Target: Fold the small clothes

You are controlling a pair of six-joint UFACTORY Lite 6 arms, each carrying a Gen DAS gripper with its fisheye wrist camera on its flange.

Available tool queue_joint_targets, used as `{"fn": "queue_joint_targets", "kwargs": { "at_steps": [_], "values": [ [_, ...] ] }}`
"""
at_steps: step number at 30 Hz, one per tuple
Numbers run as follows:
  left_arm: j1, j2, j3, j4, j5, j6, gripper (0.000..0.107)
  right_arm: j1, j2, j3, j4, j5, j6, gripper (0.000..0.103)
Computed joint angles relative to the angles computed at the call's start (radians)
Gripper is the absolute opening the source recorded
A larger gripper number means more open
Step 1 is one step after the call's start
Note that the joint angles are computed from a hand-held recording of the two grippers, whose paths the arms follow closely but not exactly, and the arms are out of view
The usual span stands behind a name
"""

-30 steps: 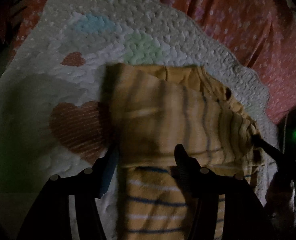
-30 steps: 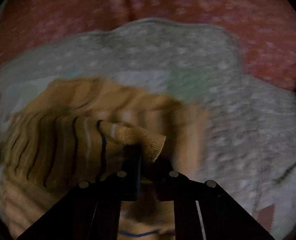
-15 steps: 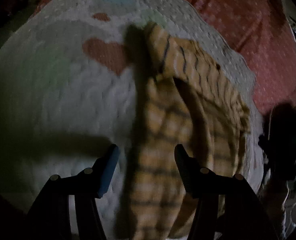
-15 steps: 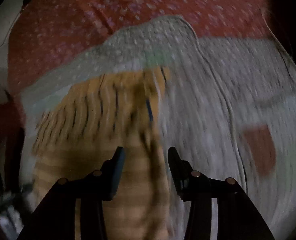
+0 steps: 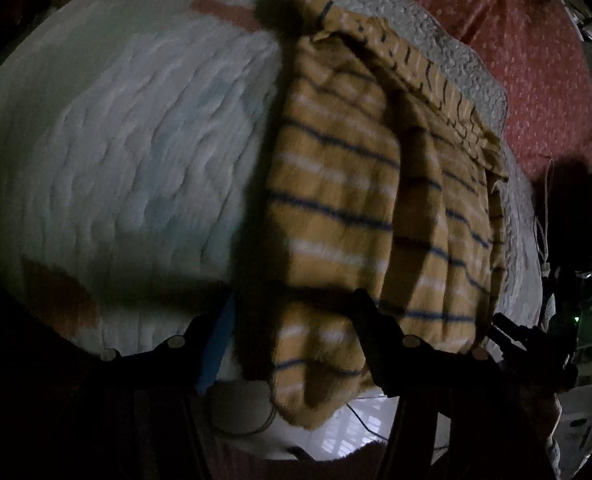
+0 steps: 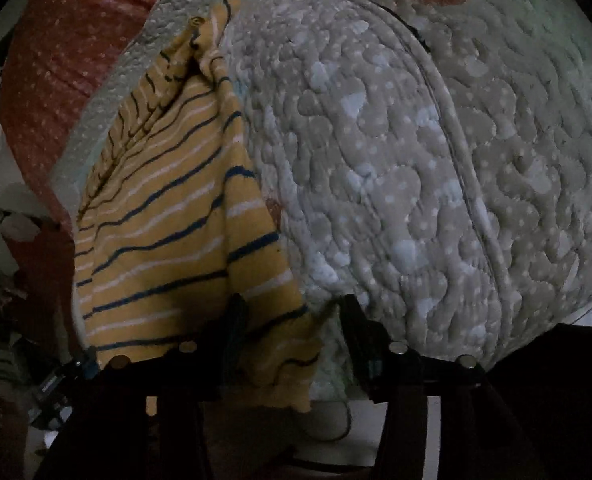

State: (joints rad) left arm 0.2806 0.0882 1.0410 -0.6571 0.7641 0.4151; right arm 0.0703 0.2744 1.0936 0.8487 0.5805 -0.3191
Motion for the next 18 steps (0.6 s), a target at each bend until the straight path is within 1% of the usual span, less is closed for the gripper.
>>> {"fn": "queue_joint_targets", "kwargs": {
  "at_steps": [3,4,8,11,12,14,18],
  "values": [
    [0.023,-0.005,-0.033,-0.064,0.013,0.071,0.071,0.027,0.002,-0.006,0.013,-0.033,-0.01,0.064],
    [0.019,-0.004,-0.036,-0.074,0.013,0.087,0.077,0.036,0.018,0.006,0.015,-0.036,-0.013,0.065],
    [-0.043,-0.03,-0.066,-0.04,-0.02,0.093,0.089,0.073,0.072,0.041,-0.012,-0.03,-0.005,0.068],
    [-0.095,-0.045,-0.089,-0.001,-0.053,0.073,0.096,0.112,0.118,0.067,-0.064,-0.038,0.03,0.073],
    [-0.102,-0.046,-0.094,0.001,-0.052,0.077,0.097,0.125,0.128,0.071,-0.079,-0.047,0.043,0.076],
    [-0.124,-0.041,-0.098,0.008,-0.053,0.072,0.101,0.151,0.145,0.075,-0.099,-0.058,0.062,0.079],
    [-0.169,-0.048,-0.11,0.064,-0.058,0.057,0.102,0.169,0.128,0.029,-0.036,-0.097,0.04,0.082]
  ]
}}
